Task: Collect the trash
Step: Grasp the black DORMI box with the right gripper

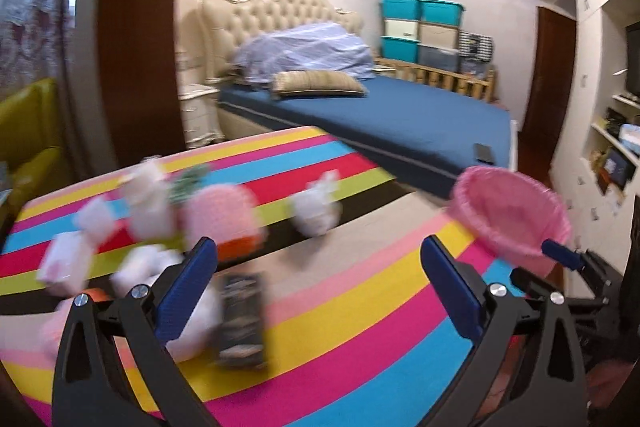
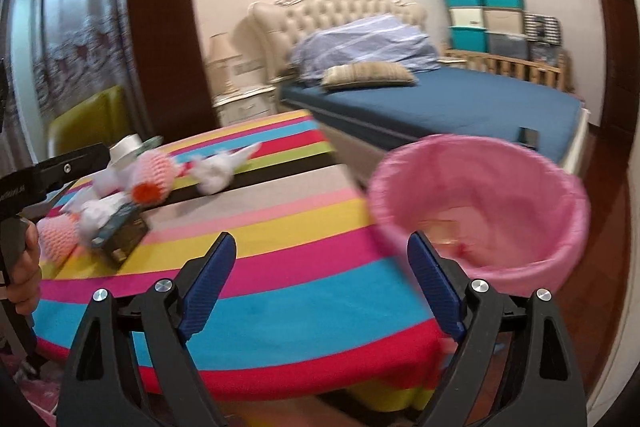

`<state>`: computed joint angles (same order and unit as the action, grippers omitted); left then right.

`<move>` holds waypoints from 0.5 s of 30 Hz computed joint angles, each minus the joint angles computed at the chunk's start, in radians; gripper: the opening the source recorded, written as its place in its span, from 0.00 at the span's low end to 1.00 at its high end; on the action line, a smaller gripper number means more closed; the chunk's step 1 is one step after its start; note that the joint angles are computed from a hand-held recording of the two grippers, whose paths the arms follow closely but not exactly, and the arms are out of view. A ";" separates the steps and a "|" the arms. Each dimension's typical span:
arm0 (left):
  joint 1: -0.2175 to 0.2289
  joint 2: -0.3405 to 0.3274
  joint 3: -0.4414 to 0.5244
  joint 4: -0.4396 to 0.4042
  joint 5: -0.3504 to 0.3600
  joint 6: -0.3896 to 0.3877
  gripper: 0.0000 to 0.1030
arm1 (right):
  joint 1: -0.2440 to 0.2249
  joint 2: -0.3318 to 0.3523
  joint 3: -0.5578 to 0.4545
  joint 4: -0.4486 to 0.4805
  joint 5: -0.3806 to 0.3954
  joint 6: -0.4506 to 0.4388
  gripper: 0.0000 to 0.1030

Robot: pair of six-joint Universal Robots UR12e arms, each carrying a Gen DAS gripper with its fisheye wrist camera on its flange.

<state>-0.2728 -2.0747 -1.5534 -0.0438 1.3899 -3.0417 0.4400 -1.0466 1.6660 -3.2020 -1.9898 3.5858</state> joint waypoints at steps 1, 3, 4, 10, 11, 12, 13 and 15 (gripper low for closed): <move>0.009 0.009 -0.018 0.007 0.011 0.002 0.95 | 0.006 0.008 -0.015 0.011 0.014 -0.002 0.81; 0.033 0.033 -0.062 0.020 0.046 0.004 0.95 | 0.016 0.026 -0.049 0.039 0.042 -0.008 0.81; 0.044 0.042 -0.081 0.025 0.059 0.006 0.95 | 0.022 0.036 -0.069 0.056 0.057 -0.012 0.81; 0.102 0.088 -0.178 0.041 0.152 0.006 0.95 | 0.051 0.091 -0.174 0.152 0.128 -0.018 0.82; 0.113 0.095 -0.194 0.038 0.164 0.006 0.95 | 0.056 0.102 -0.194 0.171 0.143 -0.017 0.82; 0.119 0.102 -0.208 0.036 0.172 0.005 0.95 | 0.058 0.110 -0.208 0.184 0.155 -0.019 0.82; 0.129 0.107 -0.219 0.027 0.179 0.002 0.95 | 0.062 0.120 -0.228 0.203 0.171 -0.026 0.82; 0.146 0.114 -0.237 0.011 0.181 -0.014 0.95 | 0.071 0.138 -0.263 0.239 0.186 -0.045 0.82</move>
<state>-0.1268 -1.9608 -1.7901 -0.0323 1.5706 -3.0560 0.5107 -0.9081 1.4028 -2.9634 -1.8037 3.5408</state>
